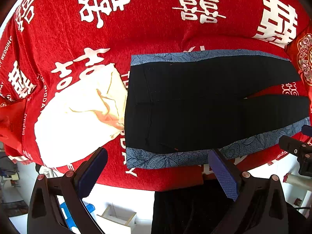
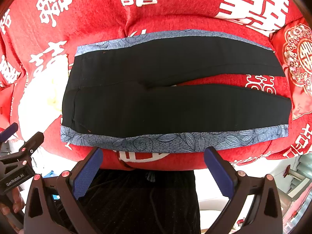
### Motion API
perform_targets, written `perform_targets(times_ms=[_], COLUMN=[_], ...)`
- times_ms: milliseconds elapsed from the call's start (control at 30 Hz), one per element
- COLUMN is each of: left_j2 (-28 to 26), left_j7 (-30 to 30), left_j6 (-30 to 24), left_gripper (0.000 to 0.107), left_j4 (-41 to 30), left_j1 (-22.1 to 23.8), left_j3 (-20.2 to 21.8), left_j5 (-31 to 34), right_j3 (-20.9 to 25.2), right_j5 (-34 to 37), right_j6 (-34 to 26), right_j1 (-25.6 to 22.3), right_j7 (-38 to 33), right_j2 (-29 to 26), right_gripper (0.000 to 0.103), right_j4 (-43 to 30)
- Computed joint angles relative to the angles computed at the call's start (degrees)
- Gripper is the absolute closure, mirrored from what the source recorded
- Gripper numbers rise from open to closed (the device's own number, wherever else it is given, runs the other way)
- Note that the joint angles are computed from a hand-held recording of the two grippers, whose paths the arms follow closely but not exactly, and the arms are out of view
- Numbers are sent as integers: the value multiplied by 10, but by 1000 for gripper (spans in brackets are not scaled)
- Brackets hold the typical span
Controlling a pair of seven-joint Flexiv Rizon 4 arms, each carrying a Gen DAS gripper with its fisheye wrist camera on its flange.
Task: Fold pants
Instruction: 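Move both grippers toward the black trousers lying flat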
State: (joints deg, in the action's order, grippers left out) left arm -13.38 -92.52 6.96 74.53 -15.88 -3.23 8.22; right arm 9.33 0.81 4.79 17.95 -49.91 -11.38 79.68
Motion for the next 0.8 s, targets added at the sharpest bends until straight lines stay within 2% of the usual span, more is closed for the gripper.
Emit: perform_targets(times_ms=[267,567,800], left_j2=[3,-12,-29], left_j7=[0,-9,-38], left_j6=[7,-13,-55], left_gripper=[4,4,4], left_j4=[10,-20,-58], left_j1=[1,-8,-26], left_j3=[0,-2,-2], left_j5=[4,14,31], right_j3=[0,-3,-5], right_j5=[1,1,-2], right_j6=[-1,6,12], right_j1=[-1,-5,-14], right_j7=[-1,-16,-43], right_j2=[0,-2,3], right_gripper=[0,0,0], right_j4=[1,-2,0])
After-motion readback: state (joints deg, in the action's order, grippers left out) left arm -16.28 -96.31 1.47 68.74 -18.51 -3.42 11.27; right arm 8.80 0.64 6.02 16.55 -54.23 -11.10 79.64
